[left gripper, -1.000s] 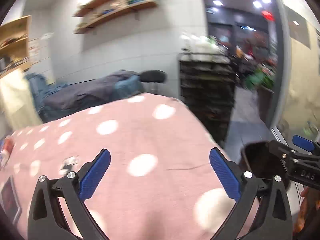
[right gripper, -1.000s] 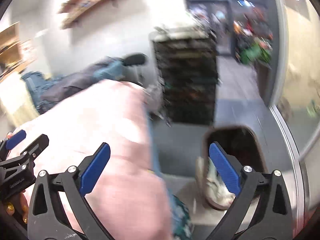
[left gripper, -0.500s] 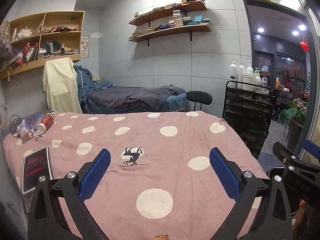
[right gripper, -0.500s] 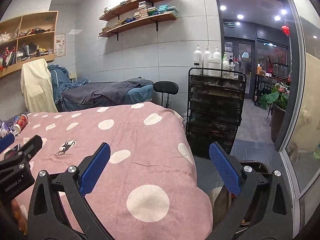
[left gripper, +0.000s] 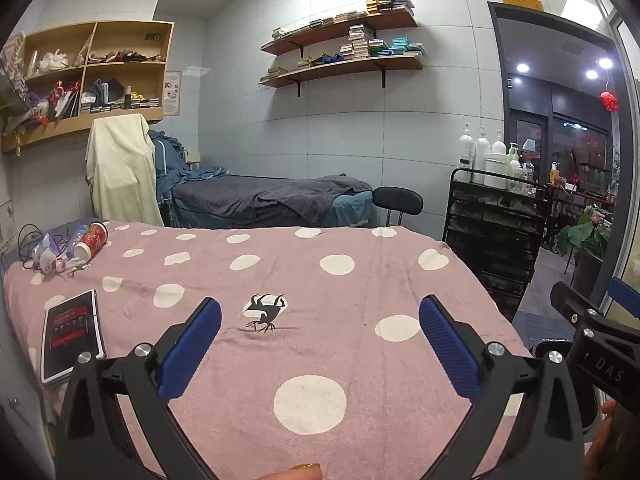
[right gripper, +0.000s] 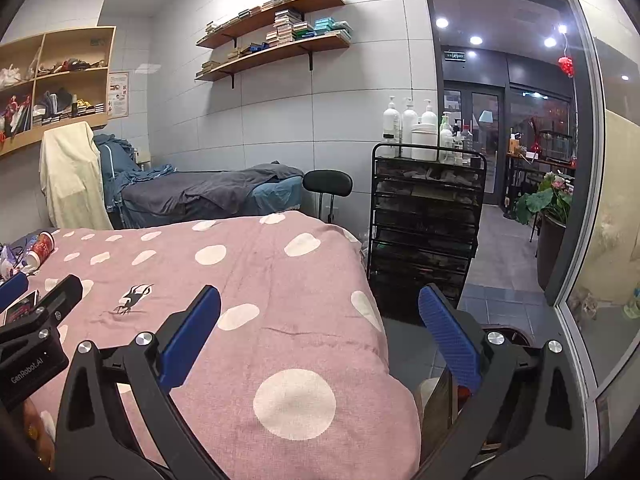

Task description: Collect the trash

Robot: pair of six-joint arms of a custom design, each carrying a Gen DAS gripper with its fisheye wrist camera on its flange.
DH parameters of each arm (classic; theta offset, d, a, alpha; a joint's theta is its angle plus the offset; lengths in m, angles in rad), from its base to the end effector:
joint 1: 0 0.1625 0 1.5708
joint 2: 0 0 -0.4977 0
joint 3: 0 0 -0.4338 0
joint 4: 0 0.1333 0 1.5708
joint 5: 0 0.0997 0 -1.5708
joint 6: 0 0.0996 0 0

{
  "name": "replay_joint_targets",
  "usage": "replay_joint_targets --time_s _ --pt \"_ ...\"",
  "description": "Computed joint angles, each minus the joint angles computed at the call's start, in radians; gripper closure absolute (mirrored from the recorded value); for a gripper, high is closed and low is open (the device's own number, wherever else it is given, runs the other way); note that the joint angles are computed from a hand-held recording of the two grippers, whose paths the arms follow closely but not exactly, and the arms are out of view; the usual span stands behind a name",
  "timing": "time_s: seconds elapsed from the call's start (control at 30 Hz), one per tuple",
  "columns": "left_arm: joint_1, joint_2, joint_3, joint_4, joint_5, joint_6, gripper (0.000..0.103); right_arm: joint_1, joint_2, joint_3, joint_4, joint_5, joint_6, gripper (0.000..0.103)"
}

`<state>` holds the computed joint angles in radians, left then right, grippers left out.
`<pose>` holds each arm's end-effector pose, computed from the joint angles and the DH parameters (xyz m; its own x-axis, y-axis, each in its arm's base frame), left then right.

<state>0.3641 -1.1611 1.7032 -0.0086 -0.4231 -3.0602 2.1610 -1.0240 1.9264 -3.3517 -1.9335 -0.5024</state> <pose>-0.3724 -0.3818 0.3301 -0.5468 -0.6463 -0.5322 0.5214 0.2344 -0.8205 0.4503 -0.4963 0.2645 -0.6429 -0.5125 0.5692 -0.7586 0.3235 -0.5656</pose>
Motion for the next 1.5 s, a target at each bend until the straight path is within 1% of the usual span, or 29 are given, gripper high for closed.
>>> replay_joint_targets --time_s 0.2,0.63,1.1,1.5 --pt "-0.001 -0.004 0.008 -0.021 0.001 0.013 0.005 -0.002 -0.002 0.002 -0.002 -0.001 0.000 0.005" --pt "-0.001 0.001 0.004 -0.007 0.004 -0.001 0.005 -0.003 -0.008 0.001 -0.003 0.006 -0.012 0.005" --pt "0.000 0.001 -0.006 -0.005 0.020 0.002 0.005 -0.007 -0.006 0.000 -0.010 -0.004 -0.016 0.005" --pt "0.002 0.001 -0.004 -0.003 0.019 -0.005 0.005 -0.006 0.001 0.003 -0.015 -0.008 -0.016 0.005"
